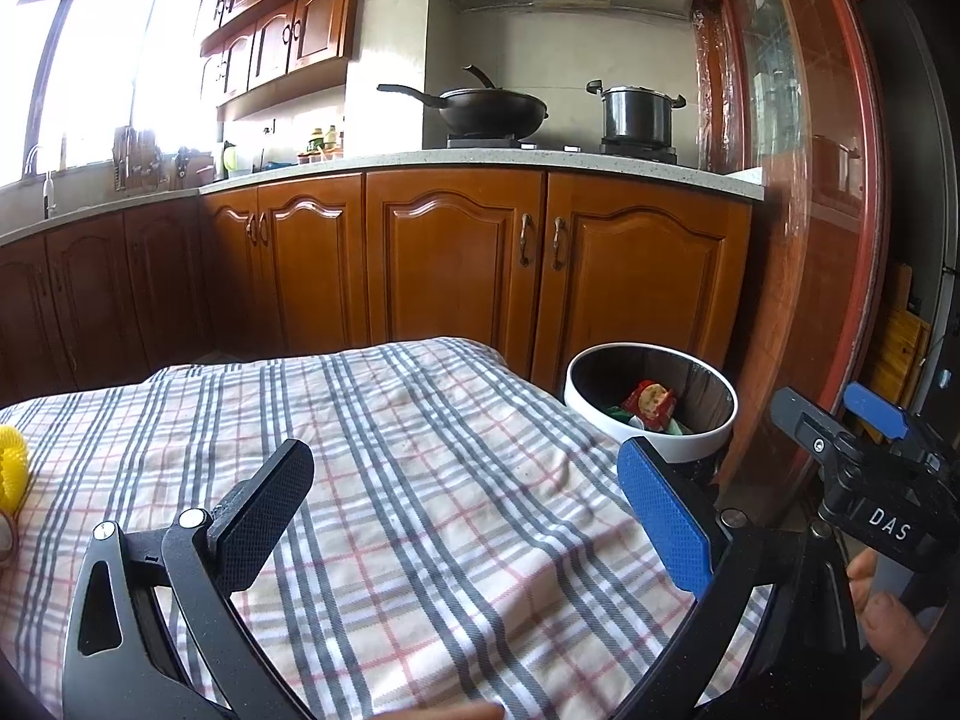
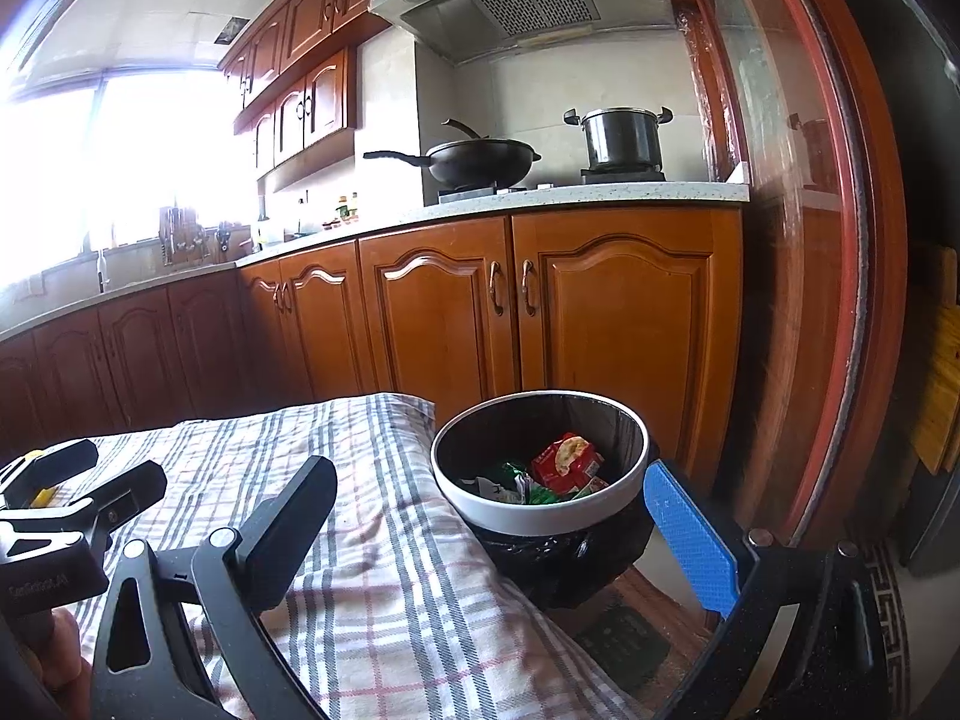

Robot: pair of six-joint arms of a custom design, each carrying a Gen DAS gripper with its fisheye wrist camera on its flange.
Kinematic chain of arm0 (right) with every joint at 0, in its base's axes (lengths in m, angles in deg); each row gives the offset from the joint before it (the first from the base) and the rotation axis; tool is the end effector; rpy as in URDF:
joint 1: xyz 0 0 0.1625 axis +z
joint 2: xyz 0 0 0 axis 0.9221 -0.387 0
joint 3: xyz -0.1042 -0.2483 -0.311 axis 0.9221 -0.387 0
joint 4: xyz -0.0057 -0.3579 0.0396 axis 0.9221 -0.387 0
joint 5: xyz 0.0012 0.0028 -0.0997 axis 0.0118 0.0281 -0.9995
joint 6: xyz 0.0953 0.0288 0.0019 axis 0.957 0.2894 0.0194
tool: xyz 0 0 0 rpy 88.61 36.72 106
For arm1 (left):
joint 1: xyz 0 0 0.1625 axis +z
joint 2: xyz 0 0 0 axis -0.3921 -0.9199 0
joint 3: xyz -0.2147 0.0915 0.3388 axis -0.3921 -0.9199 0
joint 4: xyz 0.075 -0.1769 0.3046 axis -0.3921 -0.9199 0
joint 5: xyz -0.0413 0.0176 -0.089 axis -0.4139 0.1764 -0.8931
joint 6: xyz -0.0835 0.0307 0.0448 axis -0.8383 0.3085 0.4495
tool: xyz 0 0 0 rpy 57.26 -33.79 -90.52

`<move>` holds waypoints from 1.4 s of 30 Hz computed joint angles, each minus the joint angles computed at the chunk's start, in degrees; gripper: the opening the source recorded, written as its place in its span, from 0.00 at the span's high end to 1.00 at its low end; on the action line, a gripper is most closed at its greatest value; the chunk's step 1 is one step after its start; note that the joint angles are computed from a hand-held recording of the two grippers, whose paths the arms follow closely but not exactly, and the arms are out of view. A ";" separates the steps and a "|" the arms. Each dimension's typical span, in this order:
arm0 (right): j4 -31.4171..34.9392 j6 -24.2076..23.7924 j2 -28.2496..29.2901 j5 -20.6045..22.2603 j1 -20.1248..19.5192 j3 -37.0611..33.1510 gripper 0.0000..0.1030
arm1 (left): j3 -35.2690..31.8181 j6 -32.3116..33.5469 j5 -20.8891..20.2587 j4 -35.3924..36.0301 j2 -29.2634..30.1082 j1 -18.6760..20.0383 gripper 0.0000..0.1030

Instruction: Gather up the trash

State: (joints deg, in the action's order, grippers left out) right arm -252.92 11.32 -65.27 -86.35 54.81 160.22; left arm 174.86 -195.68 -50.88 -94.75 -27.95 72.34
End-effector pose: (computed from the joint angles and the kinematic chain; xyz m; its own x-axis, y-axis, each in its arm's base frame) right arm 0.3393 -0.4010 0.0014 -0.7710 -0.1306 0.6234 -0.6282 0.3169 -0.7106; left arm -0.0605 -0.3972 0.2760 -0.7295 -0.0140 -0.6839 0.6337 0.3625 -0.6834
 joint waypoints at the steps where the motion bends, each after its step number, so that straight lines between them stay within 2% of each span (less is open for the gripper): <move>1: 0.09 0.11 -0.04 0.10 -0.01 0.07 0.00 | 0.05 0.09 -0.09 -0.13 -0.02 -0.04 0.00; 42: 0.72 0.52 -0.64 1.41 -0.12 0.70 0.00 | 0.21 0.64 -0.16 -0.70 0.10 -0.21 0.00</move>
